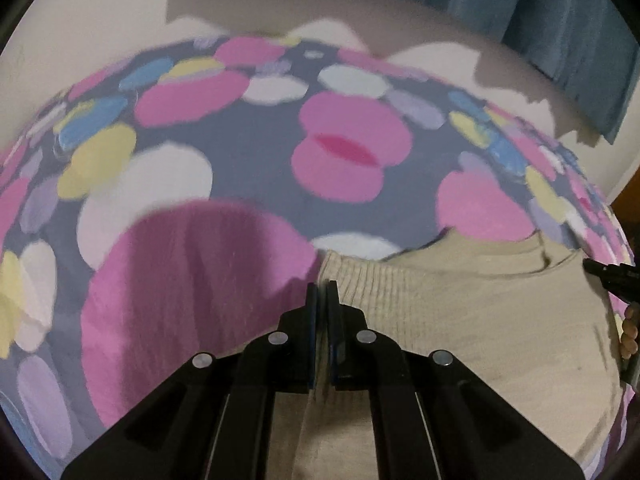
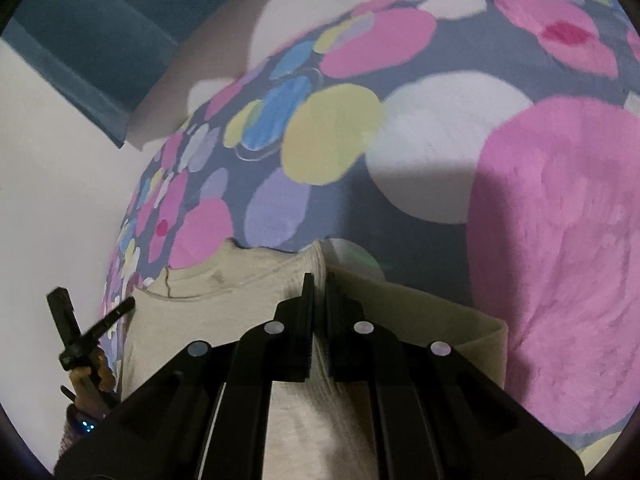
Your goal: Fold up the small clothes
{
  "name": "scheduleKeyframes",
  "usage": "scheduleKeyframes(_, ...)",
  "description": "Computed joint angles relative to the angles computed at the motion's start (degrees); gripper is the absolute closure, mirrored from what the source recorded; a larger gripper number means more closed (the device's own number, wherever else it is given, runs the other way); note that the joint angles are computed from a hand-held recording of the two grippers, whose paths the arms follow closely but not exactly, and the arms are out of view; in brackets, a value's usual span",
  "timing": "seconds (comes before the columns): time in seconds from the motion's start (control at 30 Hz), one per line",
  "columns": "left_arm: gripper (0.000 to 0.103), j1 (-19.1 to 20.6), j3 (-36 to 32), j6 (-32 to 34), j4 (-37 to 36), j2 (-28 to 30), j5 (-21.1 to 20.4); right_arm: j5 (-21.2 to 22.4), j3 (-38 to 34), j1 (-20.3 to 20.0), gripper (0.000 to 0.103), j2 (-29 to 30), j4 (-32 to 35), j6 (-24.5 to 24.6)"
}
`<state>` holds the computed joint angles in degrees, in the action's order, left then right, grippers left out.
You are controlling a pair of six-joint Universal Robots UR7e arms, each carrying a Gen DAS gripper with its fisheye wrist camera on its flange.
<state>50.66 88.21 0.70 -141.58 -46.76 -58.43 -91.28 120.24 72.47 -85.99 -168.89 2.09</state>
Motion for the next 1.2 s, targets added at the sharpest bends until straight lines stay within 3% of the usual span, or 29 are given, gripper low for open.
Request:
scheduleKeyframes(0.17, 0.099, -0.45, 1.35, 1.80, -2.01, 0.10, 1.64, 3.57, 0.65, -1.81, 0.099, -0.16, -0.62, 1.13)
scheduleKeyframes(0.4, 0.099, -0.77, 1.91, 2.48, -2.99, 0.24, 2.79, 4.18, 0.59, -2.07, 0.099, -0.36, -0.08, 1.89)
scheduleKeyframes(0.67, 0.096, -1.22, 2.38, 2.98, -3.18, -0.06, 3.24, 1.92, 1.19, -0.93, 0.092, -1.27, -0.40, 4.18)
scheduleKeyframes(0.77, 0.095, -1.75, 3.15, 3.07, -3.41, -0.51, 3.86, 0.34, 2.02, 0.00, 0.084, -2.14, -0.89, 4.95)
scheduleKeyframes(0.8, 0.093, -1.98, 3.58, 2.78, -3.29, -0.86, 4.13, -0.08, 2.39, 0.35, 0.079, -2.46, -1.23, 5.09)
scheduleKeyframes(0.87, 0.077, -2.53, 4.66, 2.31, -3.62, -1.65, 5.12, -1.32, 3.00, 1.26, 0.069, -2.95, -1.80, 5.52)
scheduleKeyframes(0.93, 0.042, -3.17, 6.22, 2.23, -5.30, -2.58, 6.46, -1.38, 3.93, 1.97, 0.056, -3.52, -2.81, 5.91)
scheduleKeyframes(1.0, 0.030, -3.81, 8.57, 2.72, -8.84, -4.05, 6.95, -1.09, 4.89, 2.86, 0.048, -3.85, -3.83, 6.55)
scheduleKeyframes(1.2, 0.022, -4.78, 12.10, 0.17, -7.85, -8.08, 6.62, -0.94, 6.14, 6.38, 0.039, -2.86, -6.18, 8.12)
